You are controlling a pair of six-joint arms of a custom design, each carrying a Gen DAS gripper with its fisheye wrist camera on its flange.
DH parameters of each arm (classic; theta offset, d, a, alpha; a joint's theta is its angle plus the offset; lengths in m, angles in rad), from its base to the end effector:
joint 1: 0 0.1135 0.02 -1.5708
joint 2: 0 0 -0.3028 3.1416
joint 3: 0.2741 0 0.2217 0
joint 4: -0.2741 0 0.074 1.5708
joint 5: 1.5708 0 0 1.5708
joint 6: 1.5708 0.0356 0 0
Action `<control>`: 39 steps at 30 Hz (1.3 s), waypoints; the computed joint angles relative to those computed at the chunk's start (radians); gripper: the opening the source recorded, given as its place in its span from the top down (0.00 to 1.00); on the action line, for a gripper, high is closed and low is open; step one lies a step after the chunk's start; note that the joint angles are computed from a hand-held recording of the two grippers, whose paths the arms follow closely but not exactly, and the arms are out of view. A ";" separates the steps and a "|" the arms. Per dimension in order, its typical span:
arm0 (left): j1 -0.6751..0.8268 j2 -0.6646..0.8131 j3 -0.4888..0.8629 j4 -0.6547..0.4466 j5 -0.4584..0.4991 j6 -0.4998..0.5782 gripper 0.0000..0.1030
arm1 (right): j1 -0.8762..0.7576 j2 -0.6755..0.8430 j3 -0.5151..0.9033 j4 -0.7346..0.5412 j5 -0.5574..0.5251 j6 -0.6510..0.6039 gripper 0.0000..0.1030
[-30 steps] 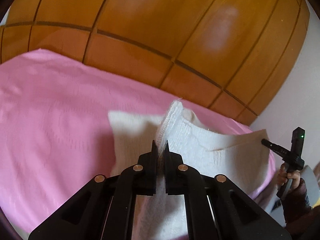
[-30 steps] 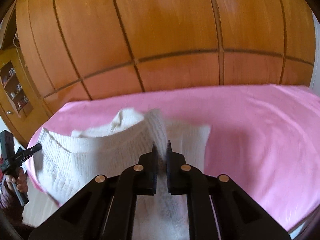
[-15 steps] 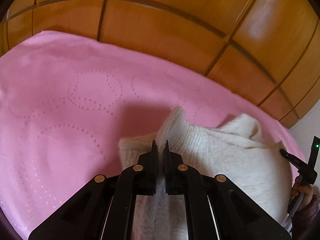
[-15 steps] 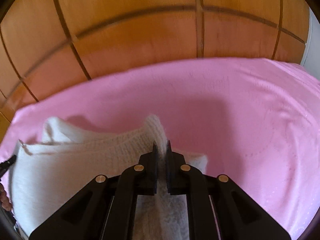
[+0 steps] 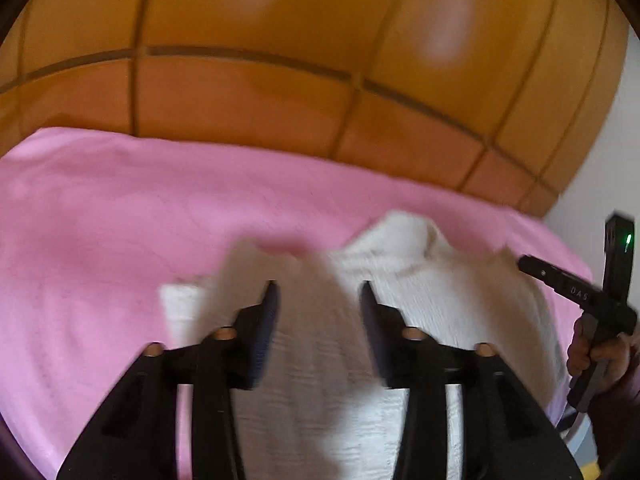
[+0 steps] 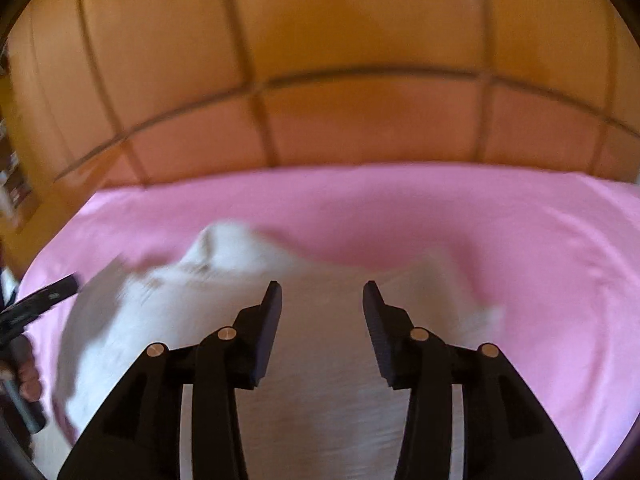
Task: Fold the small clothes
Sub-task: 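Grasp the folded hem again with both tools, press it flat and release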
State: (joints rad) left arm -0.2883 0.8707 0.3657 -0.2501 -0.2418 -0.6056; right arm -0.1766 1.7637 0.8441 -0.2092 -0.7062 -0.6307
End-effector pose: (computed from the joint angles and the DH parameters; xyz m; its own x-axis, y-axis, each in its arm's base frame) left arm 0.1173 -0.0259 0.2199 -0.6022 -0.3979 -0.6921 -0.2845 0.9170 -0.2796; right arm 0.2978 -0.0297 0.1859 -0.6363 -0.3422 -0.6914 -0.6375 0.7379 0.2215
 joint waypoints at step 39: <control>-0.234 0.162 0.010 -0.015 -0.389 -0.307 0.39 | 0.086 0.035 -0.124 0.273 0.107 0.177 0.55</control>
